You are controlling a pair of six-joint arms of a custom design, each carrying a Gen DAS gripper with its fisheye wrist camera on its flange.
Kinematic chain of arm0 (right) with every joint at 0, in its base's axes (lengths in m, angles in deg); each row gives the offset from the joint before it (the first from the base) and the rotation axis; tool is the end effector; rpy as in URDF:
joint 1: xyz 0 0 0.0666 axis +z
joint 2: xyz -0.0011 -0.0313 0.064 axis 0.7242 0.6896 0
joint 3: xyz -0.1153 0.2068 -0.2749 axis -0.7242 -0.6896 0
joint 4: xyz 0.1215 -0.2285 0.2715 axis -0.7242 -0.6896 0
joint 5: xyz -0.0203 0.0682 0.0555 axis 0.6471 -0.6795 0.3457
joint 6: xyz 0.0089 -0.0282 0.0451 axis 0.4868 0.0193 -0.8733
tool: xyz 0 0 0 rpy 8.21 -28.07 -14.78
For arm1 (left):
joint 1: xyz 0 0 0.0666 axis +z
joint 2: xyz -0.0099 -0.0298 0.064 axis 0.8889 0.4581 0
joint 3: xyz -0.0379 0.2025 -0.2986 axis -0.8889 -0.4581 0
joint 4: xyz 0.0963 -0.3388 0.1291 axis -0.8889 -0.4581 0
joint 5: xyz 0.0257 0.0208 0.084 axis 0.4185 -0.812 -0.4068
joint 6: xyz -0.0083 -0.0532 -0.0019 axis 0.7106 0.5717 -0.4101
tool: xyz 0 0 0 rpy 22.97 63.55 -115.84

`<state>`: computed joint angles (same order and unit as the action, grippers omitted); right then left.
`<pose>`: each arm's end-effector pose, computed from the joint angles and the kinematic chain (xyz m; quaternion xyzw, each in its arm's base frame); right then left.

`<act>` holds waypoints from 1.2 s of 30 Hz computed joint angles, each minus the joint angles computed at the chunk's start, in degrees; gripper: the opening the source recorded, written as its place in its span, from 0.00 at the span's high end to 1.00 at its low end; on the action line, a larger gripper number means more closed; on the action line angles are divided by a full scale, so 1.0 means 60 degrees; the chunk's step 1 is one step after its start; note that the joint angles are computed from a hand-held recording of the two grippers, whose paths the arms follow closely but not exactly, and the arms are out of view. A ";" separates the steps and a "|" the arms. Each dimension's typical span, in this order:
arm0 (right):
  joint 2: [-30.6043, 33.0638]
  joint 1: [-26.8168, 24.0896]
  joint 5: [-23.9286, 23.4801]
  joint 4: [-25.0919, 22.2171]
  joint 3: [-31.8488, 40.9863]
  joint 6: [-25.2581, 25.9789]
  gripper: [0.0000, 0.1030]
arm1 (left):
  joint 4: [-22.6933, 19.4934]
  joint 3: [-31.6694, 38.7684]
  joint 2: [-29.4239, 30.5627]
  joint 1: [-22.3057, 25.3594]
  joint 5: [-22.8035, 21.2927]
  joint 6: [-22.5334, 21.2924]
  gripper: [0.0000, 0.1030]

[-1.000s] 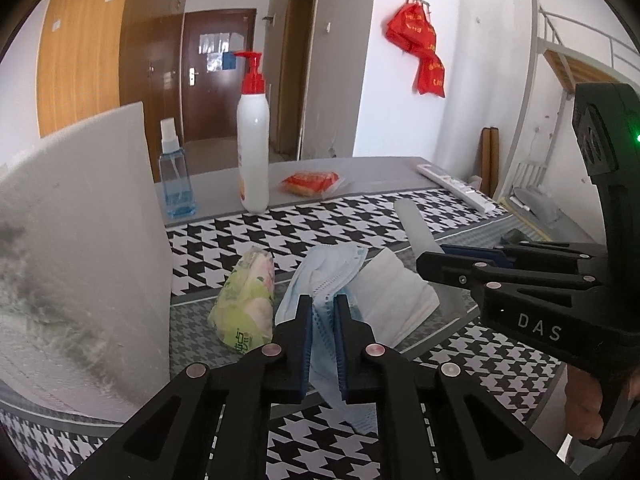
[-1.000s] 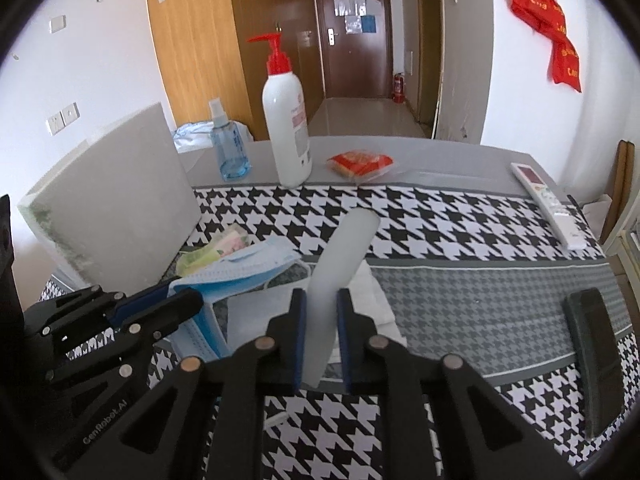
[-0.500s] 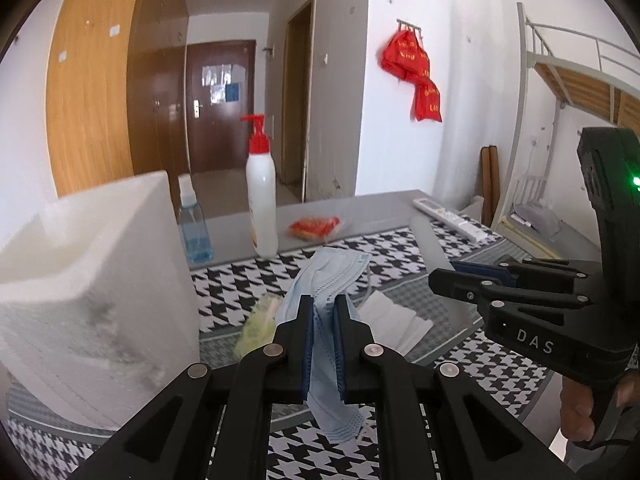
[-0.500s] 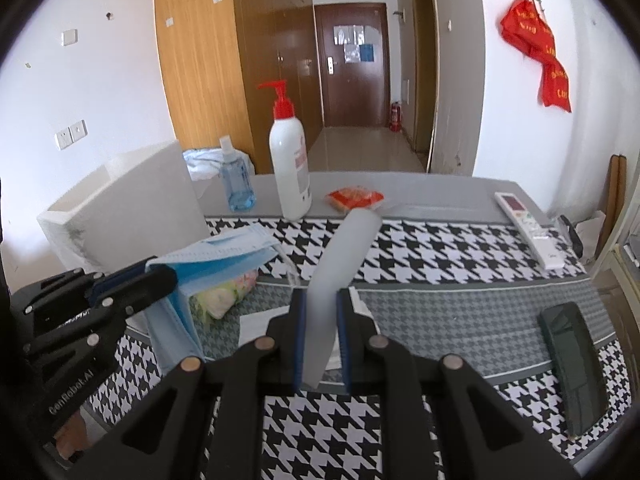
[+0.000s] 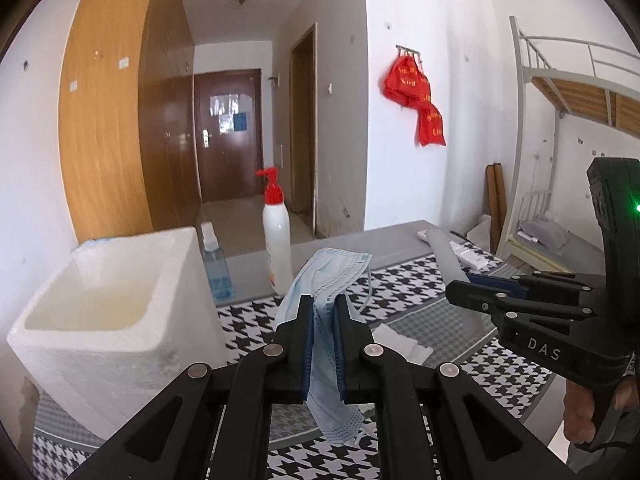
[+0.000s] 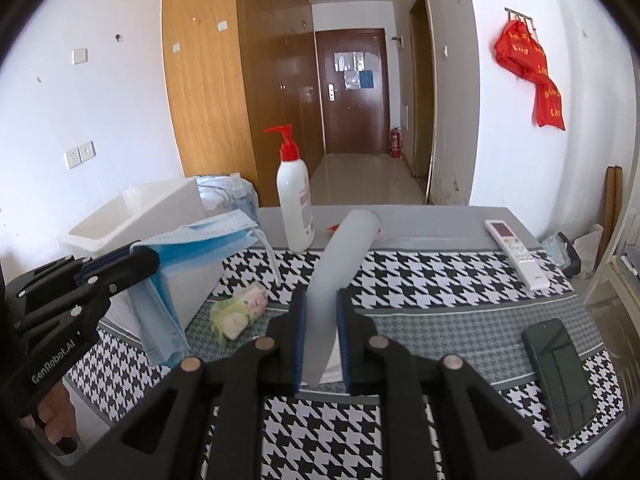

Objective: Organize soft objects
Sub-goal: 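Lift the blue mask with the left gripper while the right gripper carries the white tissue toward the foam box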

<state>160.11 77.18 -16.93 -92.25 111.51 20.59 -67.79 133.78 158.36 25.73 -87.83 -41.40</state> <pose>0.5228 0.3075 0.4037 -0.1432 0.8564 0.1370 0.4768 0.4542 -0.3247 0.4073 0.0769 0.8344 -0.0453 0.5439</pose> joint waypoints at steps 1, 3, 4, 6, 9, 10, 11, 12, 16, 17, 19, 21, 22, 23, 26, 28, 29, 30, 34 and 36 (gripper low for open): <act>-0.0018 -0.0012 -0.0004 0.0031 -0.0004 -0.0005 0.82 | 0.0005 0.0020 0.0005 -0.0003 -0.0011 -0.0041 0.90; -0.0054 -0.0013 -0.0011 0.0081 -0.0017 0.0026 0.82 | 0.0055 -0.0021 -0.0063 -0.0005 -0.0082 -0.0101 0.90; -0.0086 -0.0013 -0.0011 0.0127 -0.0040 0.0033 0.82 | 0.0093 -0.0033 -0.0094 -0.0004 -0.0111 -0.0137 0.90; -0.0164 -0.0006 -0.0053 0.0204 -0.0100 0.0055 0.82 | 0.0194 -0.0131 -0.0196 -0.0013 -0.0198 -0.0182 0.90; -0.0259 0.0023 -0.0064 0.0352 -0.0153 0.0126 0.82 | 0.0284 -0.0173 -0.0295 -0.0003 -0.0307 -0.0299 0.90; -0.0298 0.0046 -0.0068 0.0401 -0.0181 0.0146 0.82 | 0.0284 -0.0167 -0.0320 0.0000 -0.0348 -0.0329 0.90; -0.0317 0.0058 -0.0076 0.0443 -0.0188 0.0162 0.82 | 0.0307 -0.0177 -0.0342 -0.0002 -0.0391 -0.0352 0.90; -0.0334 0.0073 -0.0075 0.0464 -0.0194 0.0167 0.82 | 0.0344 -0.0198 -0.0371 -0.0015 -0.0443 -0.0381 0.90; -0.0356 0.0103 -0.0088 0.0530 -0.0155 0.0194 0.82 | 0.0441 -0.0210 -0.0406 -0.0007 -0.0568 -0.0428 0.90; -0.0353 0.0111 -0.0103 0.0531 -0.0127 0.0207 0.82 | 0.0451 -0.0228 -0.0439 -0.0003 -0.0575 -0.0445 0.90; -0.0354 0.0126 -0.0126 0.0546 -0.0090 0.0238 0.82 | 0.0456 -0.0197 -0.0459 -0.0003 -0.0680 -0.0508 0.90; -0.0354 0.0153 -0.0158 0.0565 -0.0040 0.0282 0.82 | 0.0473 -0.0170 -0.0480 0.0006 -0.0787 -0.0558 0.90; -0.0350 0.0165 -0.0173 0.0585 -0.0020 0.0305 0.82 | 0.0465 -0.0156 -0.0496 -0.0001 -0.0841 -0.0583 0.90; -0.0338 0.0178 -0.0201 0.0598 0.0017 0.0327 0.82 | 0.0487 -0.0161 -0.0515 0.0009 -0.0888 -0.0618 0.90; -0.0301 0.0228 -0.0258 0.0648 0.0101 0.0411 0.82 | 0.0528 -0.0178 -0.0566 0.0038 -0.1035 -0.0635 0.90; -0.0274 0.0257 -0.0291 0.0669 0.0164 0.0454 0.82 | 0.0549 -0.0185 -0.0619 0.0075 -0.1091 -0.0651 0.90; -0.0247 0.0277 -0.0318 0.0680 0.0218 0.0484 0.82 | 0.0571 -0.0187 -0.0648 0.0095 -0.1142 -0.0651 0.90; -0.0227 0.0280 -0.0332 0.0684 0.0254 0.0503 0.82 | 0.0583 -0.0179 -0.0664 0.0089 -0.1184 -0.0659 0.90; -0.0125 0.0330 -0.0398 0.0688 0.0470 0.0562 0.82 | 0.0544 -0.0116 -0.0730 0.0138 -0.1327 -0.0680 0.90; -0.0072 0.0355 -0.0430 0.0680 0.0576 0.0596 0.82 | 0.0558 -0.0117 -0.0796 0.0175 -0.1347 -0.0704 0.90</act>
